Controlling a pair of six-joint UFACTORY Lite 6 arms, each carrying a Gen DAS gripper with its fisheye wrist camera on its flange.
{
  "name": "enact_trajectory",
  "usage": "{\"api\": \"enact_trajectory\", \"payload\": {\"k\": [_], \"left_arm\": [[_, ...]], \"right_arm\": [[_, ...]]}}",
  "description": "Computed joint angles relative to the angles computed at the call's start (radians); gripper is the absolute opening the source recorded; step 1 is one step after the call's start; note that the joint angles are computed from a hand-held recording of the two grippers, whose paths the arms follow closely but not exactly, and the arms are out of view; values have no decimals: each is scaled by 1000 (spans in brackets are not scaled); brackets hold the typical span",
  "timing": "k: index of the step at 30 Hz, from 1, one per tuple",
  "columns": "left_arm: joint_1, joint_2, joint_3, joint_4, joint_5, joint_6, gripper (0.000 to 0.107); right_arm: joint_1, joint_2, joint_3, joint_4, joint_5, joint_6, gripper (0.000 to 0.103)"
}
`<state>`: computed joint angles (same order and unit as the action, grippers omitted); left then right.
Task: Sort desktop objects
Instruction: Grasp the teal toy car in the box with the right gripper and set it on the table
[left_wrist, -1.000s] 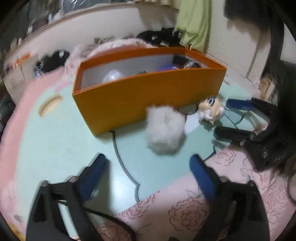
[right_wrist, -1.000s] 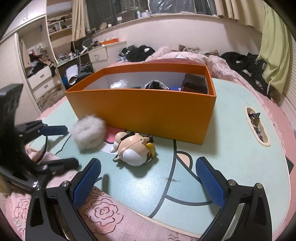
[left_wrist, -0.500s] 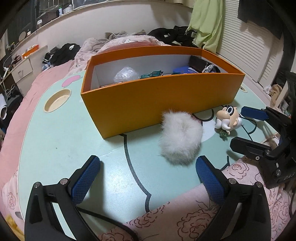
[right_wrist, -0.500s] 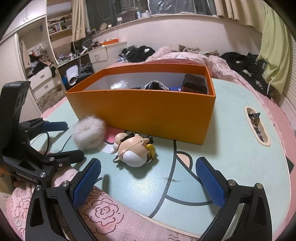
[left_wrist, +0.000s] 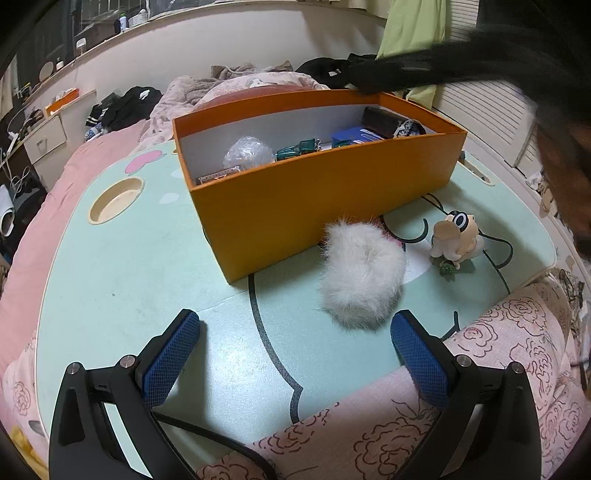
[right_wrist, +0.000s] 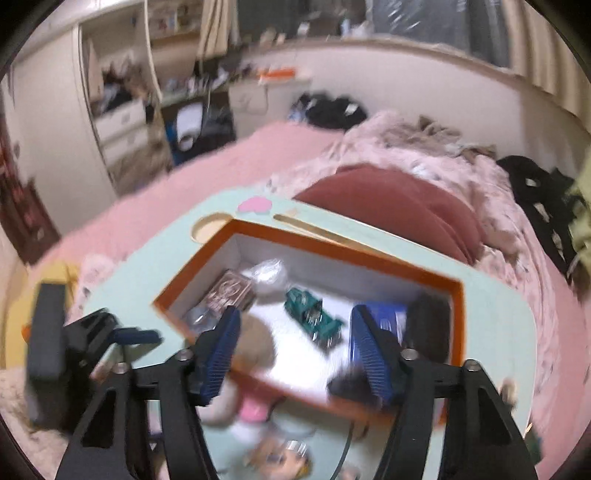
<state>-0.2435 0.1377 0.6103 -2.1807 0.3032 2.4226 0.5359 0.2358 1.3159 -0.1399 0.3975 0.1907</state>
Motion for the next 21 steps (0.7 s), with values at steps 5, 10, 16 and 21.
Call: {"api": "enact_trajectory", "payload": {"k": [5, 10, 16, 21], "left_arm": [[7, -24, -31, -19, 11, 24, 103], [-7, -63, -64, -23, 0, 16, 103], [-3, -80, -72, 10, -2, -16, 103], [-2, -93, -82, 20, -2, -26, 103]], "right_arm": [[-37, 333, 341, 108, 227, -166, 45], [-7, 424, 402, -25, 254, -5, 38], [-14, 324, 232, 4, 89, 46, 28], [-33, 112, -21, 37, -217, 105, 27]]}}
